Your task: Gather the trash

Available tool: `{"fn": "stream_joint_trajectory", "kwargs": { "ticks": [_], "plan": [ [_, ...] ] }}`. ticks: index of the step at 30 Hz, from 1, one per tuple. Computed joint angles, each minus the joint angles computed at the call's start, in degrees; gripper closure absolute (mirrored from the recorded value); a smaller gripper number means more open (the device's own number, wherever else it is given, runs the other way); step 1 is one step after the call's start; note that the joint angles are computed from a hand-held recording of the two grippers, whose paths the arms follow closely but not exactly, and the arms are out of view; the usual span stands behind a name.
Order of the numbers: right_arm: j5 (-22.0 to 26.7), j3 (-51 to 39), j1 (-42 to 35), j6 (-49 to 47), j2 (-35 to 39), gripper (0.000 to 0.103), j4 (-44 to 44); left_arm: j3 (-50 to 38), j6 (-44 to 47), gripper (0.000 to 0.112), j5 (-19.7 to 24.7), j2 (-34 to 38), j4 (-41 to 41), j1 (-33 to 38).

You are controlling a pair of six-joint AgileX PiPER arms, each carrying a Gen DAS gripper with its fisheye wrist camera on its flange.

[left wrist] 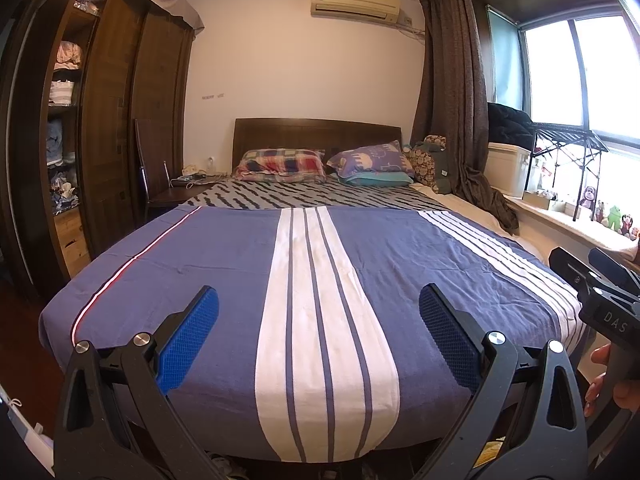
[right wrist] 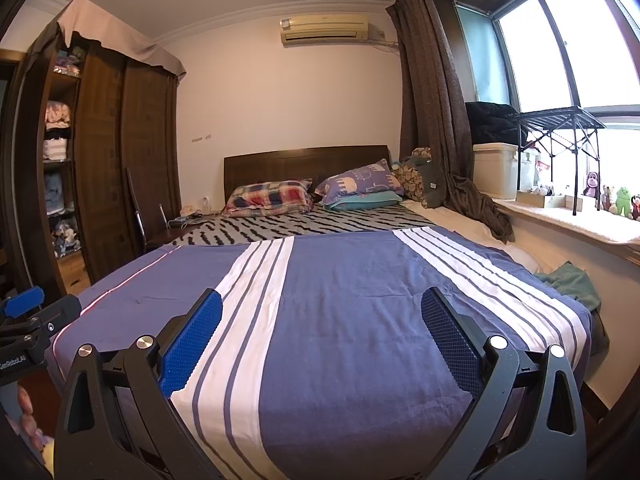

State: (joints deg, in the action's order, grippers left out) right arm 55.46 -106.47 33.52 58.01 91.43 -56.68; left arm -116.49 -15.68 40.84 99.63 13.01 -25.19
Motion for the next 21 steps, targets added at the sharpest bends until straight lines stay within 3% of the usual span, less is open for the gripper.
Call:
{"fn": "stream_joint_trajectory", "kwargs": {
  "ticks": [11, 15, 21],
  "plan": [
    [-0.32, 0.71, 0.1, 0.61, -0.38, 0.003, -0.6, -1.99, -2.19, 0.017, 1.55, 0.71, 3.03, -0.1],
    [-0.07, 1.01, 0.3, 1.31, -0.48, 0.003, -1.3, -1.73, 0.7, 0.017, 0.63, 0.36, -1.53, 1.24],
    [-0.04, 0.85, 0.13, 0.95, -0.24, 0.003, -0.67, -2.21, -1.54, 0.017, 1.13, 0.59, 1.62, 0.48]
  ]
}}
